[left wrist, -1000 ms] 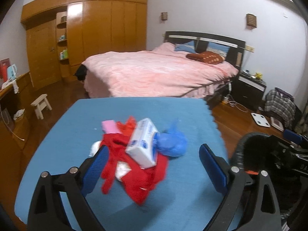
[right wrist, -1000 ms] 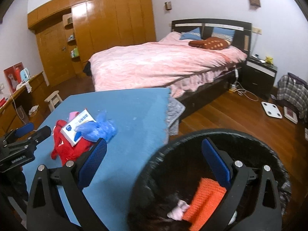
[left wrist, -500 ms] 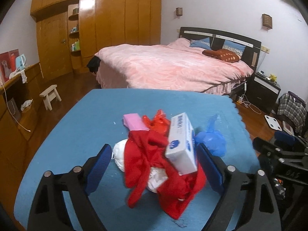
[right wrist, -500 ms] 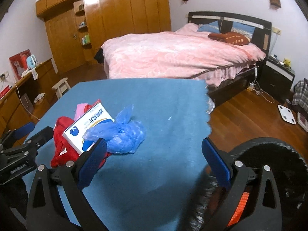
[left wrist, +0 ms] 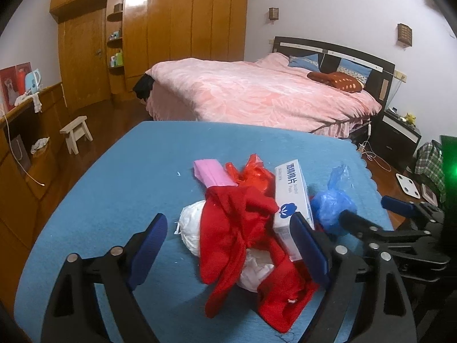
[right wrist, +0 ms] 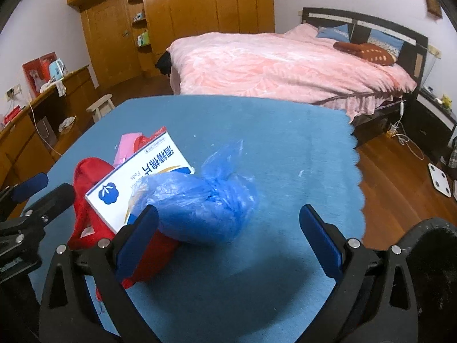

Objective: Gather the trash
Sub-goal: 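Return both tools to the table and close the right tool on the blue plastic bag, then lift the blue plastic bag with the right tool while the left tool grasps the white box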

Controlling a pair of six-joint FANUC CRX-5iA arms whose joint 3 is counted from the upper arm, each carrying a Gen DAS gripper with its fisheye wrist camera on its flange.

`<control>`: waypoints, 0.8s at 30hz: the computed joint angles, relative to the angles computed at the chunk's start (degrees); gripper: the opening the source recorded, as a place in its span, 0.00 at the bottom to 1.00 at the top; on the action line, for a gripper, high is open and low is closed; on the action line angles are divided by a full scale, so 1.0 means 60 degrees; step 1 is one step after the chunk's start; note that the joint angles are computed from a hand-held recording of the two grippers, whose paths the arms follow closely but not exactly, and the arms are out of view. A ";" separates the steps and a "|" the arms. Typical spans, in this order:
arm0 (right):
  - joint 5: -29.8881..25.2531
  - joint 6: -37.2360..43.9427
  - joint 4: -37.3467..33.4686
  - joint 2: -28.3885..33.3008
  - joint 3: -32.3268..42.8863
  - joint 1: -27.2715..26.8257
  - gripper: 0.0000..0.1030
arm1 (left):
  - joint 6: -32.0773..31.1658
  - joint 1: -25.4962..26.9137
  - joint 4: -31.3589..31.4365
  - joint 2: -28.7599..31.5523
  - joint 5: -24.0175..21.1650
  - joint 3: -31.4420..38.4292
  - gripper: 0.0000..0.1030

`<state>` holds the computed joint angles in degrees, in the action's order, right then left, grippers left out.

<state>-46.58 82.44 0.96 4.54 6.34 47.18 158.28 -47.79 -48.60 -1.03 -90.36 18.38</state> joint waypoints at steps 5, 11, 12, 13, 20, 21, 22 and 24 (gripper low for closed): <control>-0.0203 0.0316 -0.0312 0.0208 0.0182 -0.0047 0.93 | 0.0106 0.0054 0.0023 -0.0102 0.0072 -0.0131 0.83; -0.0768 0.1048 -0.1106 0.0437 0.0616 -0.0257 0.73 | 0.0076 0.0035 -0.0037 -0.0114 0.0124 -0.0118 0.83; -0.0869 0.1168 -0.1250 0.0472 0.0697 -0.0300 0.69 | 0.0067 0.0019 -0.0054 -0.0105 0.0138 -0.0093 0.83; -0.0953 0.1287 -0.1411 0.0480 0.0753 -0.0342 0.67 | 0.0051 0.0025 -0.0052 -0.0096 0.0158 -0.0070 0.83; -0.1206 0.1586 -0.1767 0.0403 0.0802 -0.0468 0.37 | -0.0087 -0.0038 -0.0022 0.0070 0.0375 0.0149 0.79; -0.1214 0.1561 -0.1790 0.0370 0.0780 -0.0489 0.36 | -0.0101 -0.0039 0.0003 0.0093 0.0418 0.0162 0.78; -0.1213 0.1513 -0.1790 0.0327 0.0743 -0.0506 0.36 | -0.0130 -0.0014 0.0072 0.0126 0.0508 0.0183 0.77; -0.1165 0.1426 -0.1794 0.0223 0.0653 -0.0556 0.34 | -0.0161 0.0022 0.0178 0.0154 0.0623 0.0194 0.72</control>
